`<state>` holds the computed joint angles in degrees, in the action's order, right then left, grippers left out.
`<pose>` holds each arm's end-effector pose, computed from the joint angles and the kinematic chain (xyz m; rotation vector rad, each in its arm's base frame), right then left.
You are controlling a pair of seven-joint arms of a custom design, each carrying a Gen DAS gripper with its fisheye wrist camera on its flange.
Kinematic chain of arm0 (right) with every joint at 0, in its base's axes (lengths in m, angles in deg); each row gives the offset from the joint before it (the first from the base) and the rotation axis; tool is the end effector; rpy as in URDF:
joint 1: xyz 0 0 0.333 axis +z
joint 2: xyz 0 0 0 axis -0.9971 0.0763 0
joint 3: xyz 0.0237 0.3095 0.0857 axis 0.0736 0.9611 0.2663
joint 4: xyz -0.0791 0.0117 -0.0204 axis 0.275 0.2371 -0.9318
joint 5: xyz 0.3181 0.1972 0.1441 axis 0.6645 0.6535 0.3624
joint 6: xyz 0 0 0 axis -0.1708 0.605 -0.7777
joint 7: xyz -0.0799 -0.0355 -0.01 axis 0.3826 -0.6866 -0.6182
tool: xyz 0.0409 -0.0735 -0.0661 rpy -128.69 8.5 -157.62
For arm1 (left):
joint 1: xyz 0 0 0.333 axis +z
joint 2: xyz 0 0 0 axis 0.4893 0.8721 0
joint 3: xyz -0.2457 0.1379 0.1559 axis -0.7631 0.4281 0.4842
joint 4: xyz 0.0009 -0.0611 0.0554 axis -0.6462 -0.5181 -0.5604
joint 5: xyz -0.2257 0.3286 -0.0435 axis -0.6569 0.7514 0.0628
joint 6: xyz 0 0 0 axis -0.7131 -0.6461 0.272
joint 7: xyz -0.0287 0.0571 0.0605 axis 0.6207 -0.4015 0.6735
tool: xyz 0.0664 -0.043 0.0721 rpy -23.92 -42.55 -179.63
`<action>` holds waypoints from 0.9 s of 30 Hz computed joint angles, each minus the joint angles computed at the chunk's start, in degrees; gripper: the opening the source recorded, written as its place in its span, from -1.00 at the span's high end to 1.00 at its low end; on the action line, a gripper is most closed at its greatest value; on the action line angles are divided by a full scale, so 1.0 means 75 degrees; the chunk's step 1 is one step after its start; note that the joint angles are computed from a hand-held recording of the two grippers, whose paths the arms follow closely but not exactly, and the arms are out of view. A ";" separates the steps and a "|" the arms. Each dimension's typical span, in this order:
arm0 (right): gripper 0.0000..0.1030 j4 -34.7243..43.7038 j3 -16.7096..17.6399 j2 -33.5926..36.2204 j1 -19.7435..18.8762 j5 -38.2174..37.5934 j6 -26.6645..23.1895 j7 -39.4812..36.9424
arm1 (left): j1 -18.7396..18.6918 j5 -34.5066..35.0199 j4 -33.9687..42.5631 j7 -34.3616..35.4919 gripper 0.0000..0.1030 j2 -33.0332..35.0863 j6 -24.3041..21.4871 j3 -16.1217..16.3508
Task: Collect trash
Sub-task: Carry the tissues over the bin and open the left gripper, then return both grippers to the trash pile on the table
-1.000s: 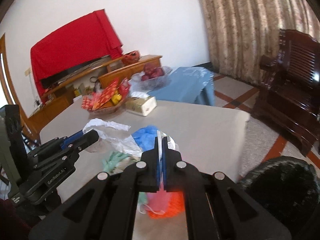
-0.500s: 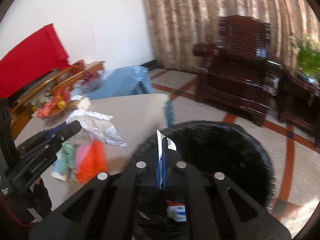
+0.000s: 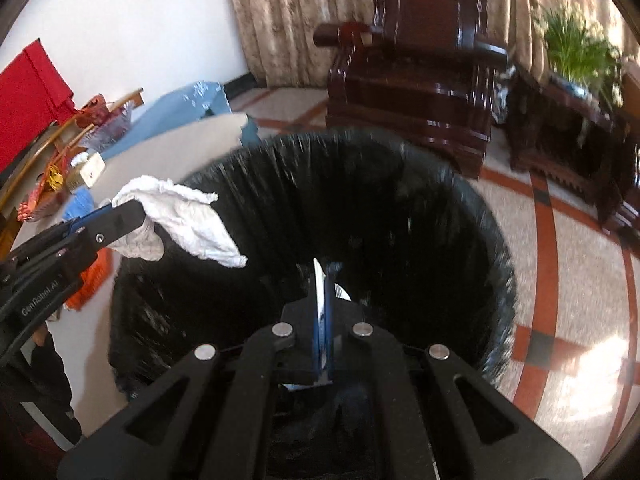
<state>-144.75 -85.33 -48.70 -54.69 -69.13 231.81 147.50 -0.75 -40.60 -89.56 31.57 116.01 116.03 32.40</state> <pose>0.6283 0.2890 0.3470 -1.7027 1.8814 -0.5607 0.6932 -0.4787 0.3768 -1.3572 2.1800 -1.1460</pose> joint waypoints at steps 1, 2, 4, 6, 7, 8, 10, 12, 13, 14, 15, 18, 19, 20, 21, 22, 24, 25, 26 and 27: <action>0.97 -0.0002 0.0044 0.0030 -0.0020 0.0059 -0.0040 -0.0023 | 0.0026 -0.0024 0.0014 0.0038 0.49 0.0027 -0.0053 -0.0054; 0.96 0.0015 0.0117 0.0054 -0.0050 0.0142 -0.0113 -0.0092 | 0.0018 -0.0036 0.0080 0.0052 0.33 0.0072 -0.0111 -0.0069; 0.90 0.0182 0.0247 0.0131 -0.0138 0.0318 -0.0337 -0.0307 | 0.0084 -0.0080 -0.0060 0.0130 0.19 0.0025 -0.0042 -0.0155; 0.88 0.0249 0.0270 0.0154 -0.0124 0.0370 -0.0528 -0.0373 | 0.0122 -0.0121 -0.0252 0.0132 0.07 -0.0087 0.0016 -0.0166; 0.86 0.0277 0.0262 0.0161 -0.0108 0.0372 -0.0583 -0.0359 | 0.0125 -0.0140 -0.0311 0.0096 0.02 -0.0124 0.0050 -0.0149; 0.80 0.0308 0.0261 0.0164 -0.0111 0.0378 -0.0621 -0.0354 | 0.0176 -0.0165 -0.0477 0.0087 -0.02 -0.0221 0.0139 -0.0163; 0.65 0.0348 0.0233 0.0131 -0.0076 0.0340 -0.0649 -0.0264 | 0.0191 -0.0182 -0.0666 -0.0019 -0.13 -0.0359 0.0241 -0.0091; 0.33 0.0390 0.0168 0.0080 0.0005 0.0214 -0.0684 -0.0115 | 0.0101 -0.0100 -0.1083 -0.0316 -0.31 -0.0648 0.0496 0.0176; 0.00 0.0426 0.0061 0.0050 0.0123 0.0036 -0.0711 0.0075 | 0.0038 -0.0031 -0.1274 -0.0479 -0.40 -0.0783 0.0633 0.0329; -0.31 0.0468 -0.0061 0.0020 0.0257 -0.0207 -0.0709 0.0316 | -0.0010 0.0044 -0.1478 -0.0617 -0.47 -0.0920 0.0792 0.0454; -0.47 0.0474 -0.0161 -0.0015 0.0346 -0.0451 -0.0660 0.0554 | -0.0058 0.0132 -0.1712 -0.0753 -0.50 -0.1085 0.0960 0.0598; -0.79 0.0699 -0.0494 -0.0045 0.0705 -0.1457 -0.0507 0.1514 | -0.0351 0.0461 -0.2444 -0.1305 -0.61 -0.1598 0.1430 0.1255; -0.85 0.0835 -0.0480 -0.0020 0.0726 -0.1674 -0.0466 0.1691 | -0.0433 0.0554 -0.2656 -0.1476 -0.63 -0.1750 0.1566 0.1455; -0.88 0.0957 -0.0446 0.0005 0.0729 -0.1824 -0.0500 0.1825 | -0.0629 0.0668 -0.2986 -0.1771 -0.65 -0.1963 0.1764 0.1844; -0.89 0.1120 -0.0457 0.0050 0.0787 -0.2040 -0.0510 0.2040 | -0.0774 0.0754 -0.3213 -0.1985 -0.66 -0.2105 0.1886 0.2117; -0.90 0.1272 -0.0405 0.0099 0.0781 -0.2164 -0.0507 0.2145 | -0.0944 0.0839 -0.3440 -0.2218 -0.69 -0.2244 0.2008 0.2449; -0.90 0.1627 -0.0326 0.0260 0.0802 -0.2393 -0.0453 0.2301 | -0.1487 0.1011 -0.3982 -0.2776 -0.71 -0.2534 0.2291 0.3357; -0.90 0.1842 -0.0319 0.0369 0.0856 -0.2523 -0.0465 0.2364 | -0.1715 0.1064 -0.4189 -0.2965 -0.72 -0.2632 0.2387 0.3722; -0.90 0.2065 -0.0315 0.0488 0.0917 -0.2645 -0.0507 0.2388 | -0.2032 0.1112 -0.4463 -0.3178 -0.72 -0.2743 0.2514 0.4206; -0.90 0.2257 -0.0304 0.0597 0.0957 -0.2735 -0.0530 0.2386 | -0.2444 0.1127 -0.4748 -0.3398 -0.73 -0.2823 0.2621 0.4811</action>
<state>-127.82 -87.61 -44.23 -47.52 -89.64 227.83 165.39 -19.08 -32.15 -125.17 6.08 94.83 135.68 68.48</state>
